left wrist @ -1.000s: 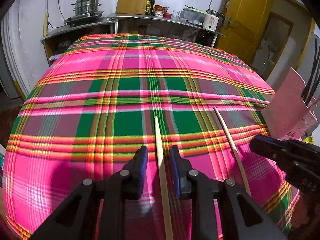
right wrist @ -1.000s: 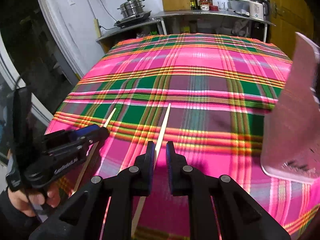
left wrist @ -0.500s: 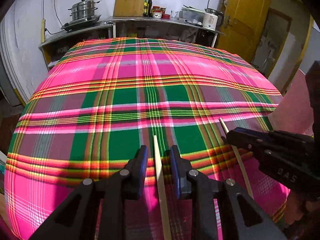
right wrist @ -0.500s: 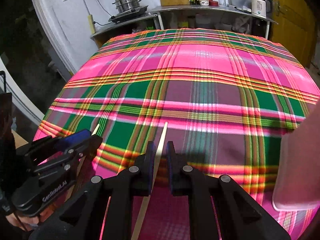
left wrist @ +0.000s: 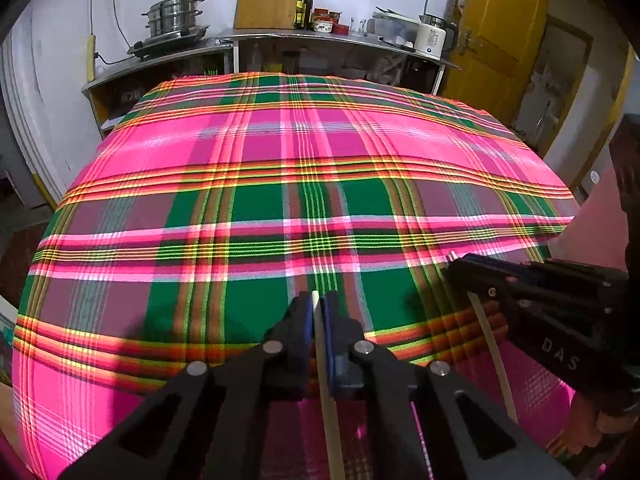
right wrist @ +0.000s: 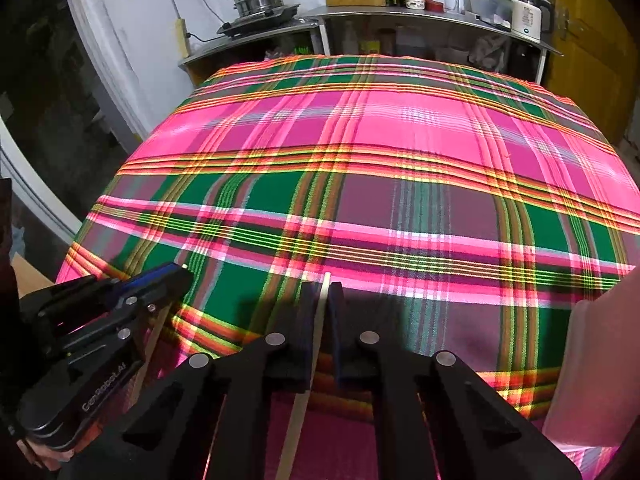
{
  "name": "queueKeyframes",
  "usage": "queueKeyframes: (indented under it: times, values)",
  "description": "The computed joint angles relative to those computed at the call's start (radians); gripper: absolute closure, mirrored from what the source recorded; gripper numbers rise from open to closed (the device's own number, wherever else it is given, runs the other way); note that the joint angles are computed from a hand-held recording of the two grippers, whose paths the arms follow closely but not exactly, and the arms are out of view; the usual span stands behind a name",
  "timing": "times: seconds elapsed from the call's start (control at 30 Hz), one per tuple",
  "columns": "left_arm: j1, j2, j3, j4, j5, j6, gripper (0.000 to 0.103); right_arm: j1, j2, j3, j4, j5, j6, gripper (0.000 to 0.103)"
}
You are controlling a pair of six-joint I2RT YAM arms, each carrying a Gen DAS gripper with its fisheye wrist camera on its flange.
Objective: Organize utensils
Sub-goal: 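Grasp a wooden chopstick with the left tool while the right tool grasps another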
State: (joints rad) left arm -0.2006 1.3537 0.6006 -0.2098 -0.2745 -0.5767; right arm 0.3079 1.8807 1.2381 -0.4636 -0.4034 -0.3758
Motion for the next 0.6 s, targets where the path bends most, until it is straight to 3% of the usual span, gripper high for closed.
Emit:
queueKeyframes:
  times: [0.23,0.6]
  values:
    - [0.004,-0.075,0.007,-0.047,0.023,0.0,0.098,-0.018,-0.072,-0.013,-0.029,-0.048,-0.017,0.098]
    - [-0.093,-0.288,0.102,-0.263,-0.086,-0.026,0.098,-0.057,-0.279,-0.065,-0.088,-0.141,-0.042,0.098]
